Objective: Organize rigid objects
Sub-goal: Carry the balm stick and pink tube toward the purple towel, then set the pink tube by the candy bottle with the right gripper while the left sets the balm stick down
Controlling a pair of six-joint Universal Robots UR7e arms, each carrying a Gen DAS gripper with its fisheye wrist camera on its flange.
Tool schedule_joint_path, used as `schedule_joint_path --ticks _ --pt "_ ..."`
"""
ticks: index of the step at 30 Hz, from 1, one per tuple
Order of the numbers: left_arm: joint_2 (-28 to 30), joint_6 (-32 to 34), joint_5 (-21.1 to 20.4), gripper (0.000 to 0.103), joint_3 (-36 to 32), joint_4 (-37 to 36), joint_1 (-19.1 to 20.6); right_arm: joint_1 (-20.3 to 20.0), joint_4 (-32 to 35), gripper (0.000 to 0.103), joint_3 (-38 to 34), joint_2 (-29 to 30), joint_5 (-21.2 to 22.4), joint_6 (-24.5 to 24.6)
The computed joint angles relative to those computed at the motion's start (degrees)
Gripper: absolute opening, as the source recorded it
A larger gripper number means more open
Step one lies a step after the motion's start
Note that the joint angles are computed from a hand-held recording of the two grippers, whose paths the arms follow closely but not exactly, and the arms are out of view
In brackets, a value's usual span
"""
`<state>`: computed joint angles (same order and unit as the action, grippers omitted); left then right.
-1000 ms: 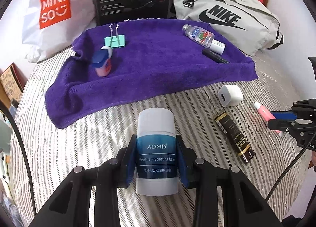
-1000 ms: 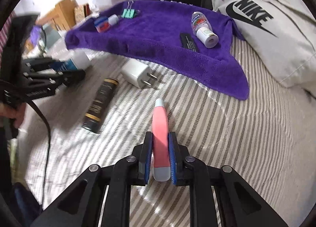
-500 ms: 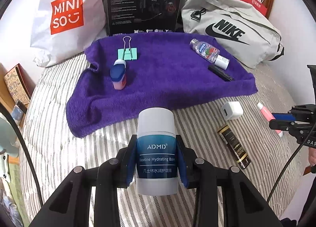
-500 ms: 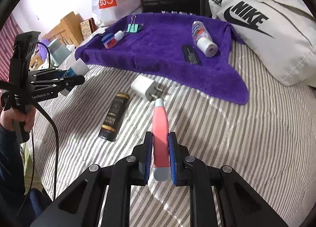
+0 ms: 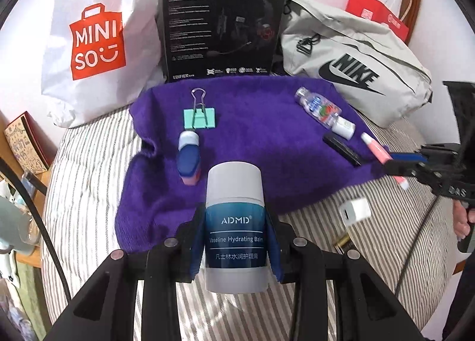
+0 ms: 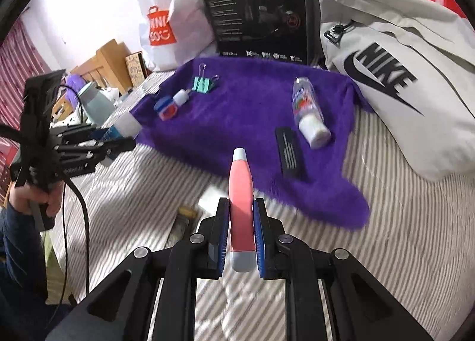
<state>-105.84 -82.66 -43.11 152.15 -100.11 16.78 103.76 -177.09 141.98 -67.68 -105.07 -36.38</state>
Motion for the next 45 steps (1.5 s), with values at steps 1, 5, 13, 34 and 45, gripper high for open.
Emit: schedule_joint_path --ticks 1,5,13,34,45 --pt "0.15 0.28 0.19 0.034 -0.38 0.43 0.59 0.09 0.23 0.016 -1.08 1.05 0.19 0.43" --pt "-0.44 1.47 0.99 0.034 -0.8 0.32 2.95 0.55 1.09 0.016 -7.09 7.11 0.06 2.74" --pt "-2.41 3.38 1.4 0.034 -0.39 -1.17 5.42 2.26 0.7 0.016 -18.45 19.91 -5.2 4.73" --pt "-4.07 3.89 1.43 0.034 -0.17 -0.92 6.6 5.13 -1.96 0.03 -23.38 26.69 -13.88 1.51" --pt "4.38 13.79 3.17 0.034 -1.31 -14.37 11.27 4.73 -4.01 0.046 -15.75 17.03 -8.13 1.4"
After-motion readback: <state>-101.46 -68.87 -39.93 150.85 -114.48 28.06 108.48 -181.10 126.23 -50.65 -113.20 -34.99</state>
